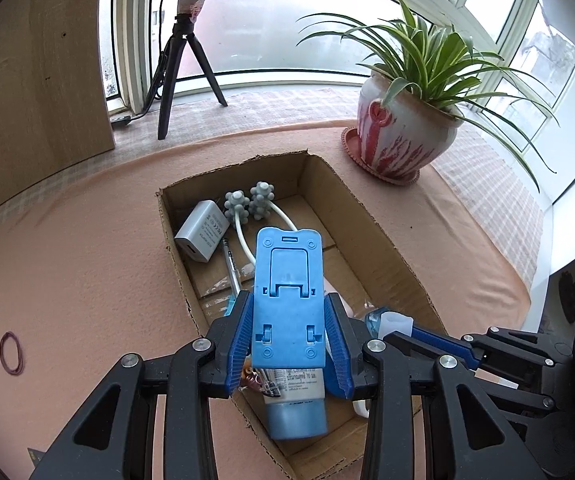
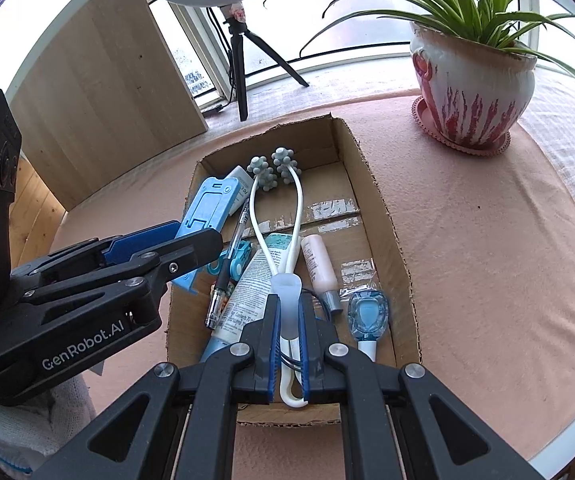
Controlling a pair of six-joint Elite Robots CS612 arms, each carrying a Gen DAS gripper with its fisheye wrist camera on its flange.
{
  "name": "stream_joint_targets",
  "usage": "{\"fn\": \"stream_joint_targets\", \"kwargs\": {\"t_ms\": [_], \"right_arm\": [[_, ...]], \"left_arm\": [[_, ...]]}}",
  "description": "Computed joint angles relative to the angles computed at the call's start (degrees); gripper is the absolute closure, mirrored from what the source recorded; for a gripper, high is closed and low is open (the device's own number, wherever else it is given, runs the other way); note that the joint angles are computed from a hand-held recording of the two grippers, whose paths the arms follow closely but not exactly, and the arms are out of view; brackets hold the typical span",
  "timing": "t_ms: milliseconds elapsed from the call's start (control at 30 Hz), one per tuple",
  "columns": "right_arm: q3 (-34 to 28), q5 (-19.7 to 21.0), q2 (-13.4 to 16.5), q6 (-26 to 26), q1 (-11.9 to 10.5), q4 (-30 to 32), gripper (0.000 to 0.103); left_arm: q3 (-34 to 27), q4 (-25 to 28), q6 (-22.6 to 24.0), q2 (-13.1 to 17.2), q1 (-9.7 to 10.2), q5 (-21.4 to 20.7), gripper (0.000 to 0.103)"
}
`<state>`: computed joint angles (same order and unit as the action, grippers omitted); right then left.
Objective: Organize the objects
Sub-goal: 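Carry the blue stand and white eraser into the box and open both grippers, then move both tools away from the box toward the black card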
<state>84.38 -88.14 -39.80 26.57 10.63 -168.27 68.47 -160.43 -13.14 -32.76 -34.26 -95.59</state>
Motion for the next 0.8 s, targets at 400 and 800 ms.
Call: {"fn": "stream_joint_targets", "kwargs": {"t_ms": [400, 800], "right_arm": [[-0.8, 0.7, 0.5, 0.0, 0.1, 0.6, 0.044], [-3.6, 1.4, 1.5, -2.2, 1.9, 1.4, 0.045]], "left_arm": [[1.1, -0.7, -2.3, -0.8, 0.96, 0.6, 0.044], [8.7, -3.9, -6.0, -4.6, 4.10, 4.1, 0.044]]}}
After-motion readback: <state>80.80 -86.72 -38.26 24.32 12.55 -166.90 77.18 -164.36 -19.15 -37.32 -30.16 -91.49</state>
